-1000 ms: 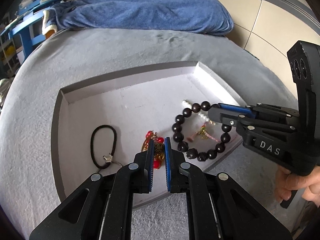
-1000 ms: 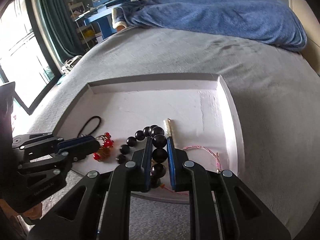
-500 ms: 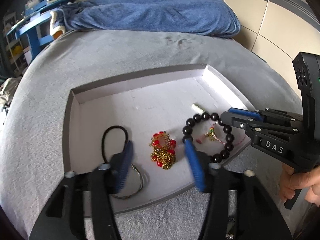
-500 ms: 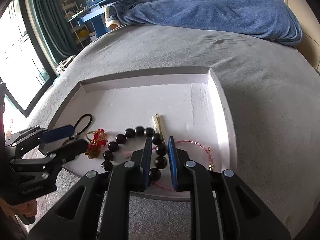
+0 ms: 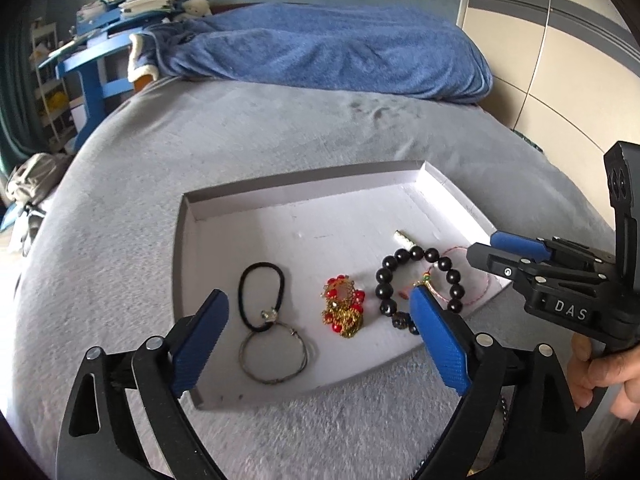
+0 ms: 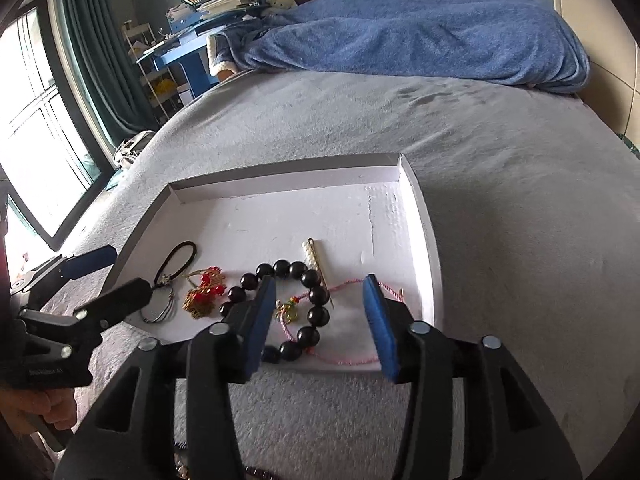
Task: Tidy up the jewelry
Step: 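Carry earrings into the tray and open left tool while right tool releases black bracelet there, then move left tool to pearl ring hair clip while right tool moves to dark red bead bracelet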
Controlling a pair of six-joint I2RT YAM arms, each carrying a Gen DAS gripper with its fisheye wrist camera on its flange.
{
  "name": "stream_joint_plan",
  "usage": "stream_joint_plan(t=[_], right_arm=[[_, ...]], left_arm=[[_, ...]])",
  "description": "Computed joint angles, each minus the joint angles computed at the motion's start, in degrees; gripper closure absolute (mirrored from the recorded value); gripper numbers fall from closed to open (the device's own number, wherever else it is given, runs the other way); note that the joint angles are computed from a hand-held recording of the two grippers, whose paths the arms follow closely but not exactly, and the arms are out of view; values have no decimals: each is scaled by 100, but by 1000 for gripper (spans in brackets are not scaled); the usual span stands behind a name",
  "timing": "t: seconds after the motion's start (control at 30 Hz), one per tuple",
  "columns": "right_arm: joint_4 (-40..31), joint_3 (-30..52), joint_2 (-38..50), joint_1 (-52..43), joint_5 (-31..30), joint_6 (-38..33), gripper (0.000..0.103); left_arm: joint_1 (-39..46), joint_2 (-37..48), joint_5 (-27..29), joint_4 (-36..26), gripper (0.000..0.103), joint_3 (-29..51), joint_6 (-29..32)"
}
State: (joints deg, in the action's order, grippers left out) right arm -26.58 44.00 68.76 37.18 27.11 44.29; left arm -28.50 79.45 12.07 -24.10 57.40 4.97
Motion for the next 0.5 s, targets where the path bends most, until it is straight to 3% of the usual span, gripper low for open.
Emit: stream_joint_plan(t=[0.2,0.5], right_arm=[[-425,39,-276,468,374,251,48],[-1099,22,-581,1429,1088,1189,29]], left_arm=[[105,-588,47,-168,10,-302,185],[317,-1653,143,-522,9,-957,117]])
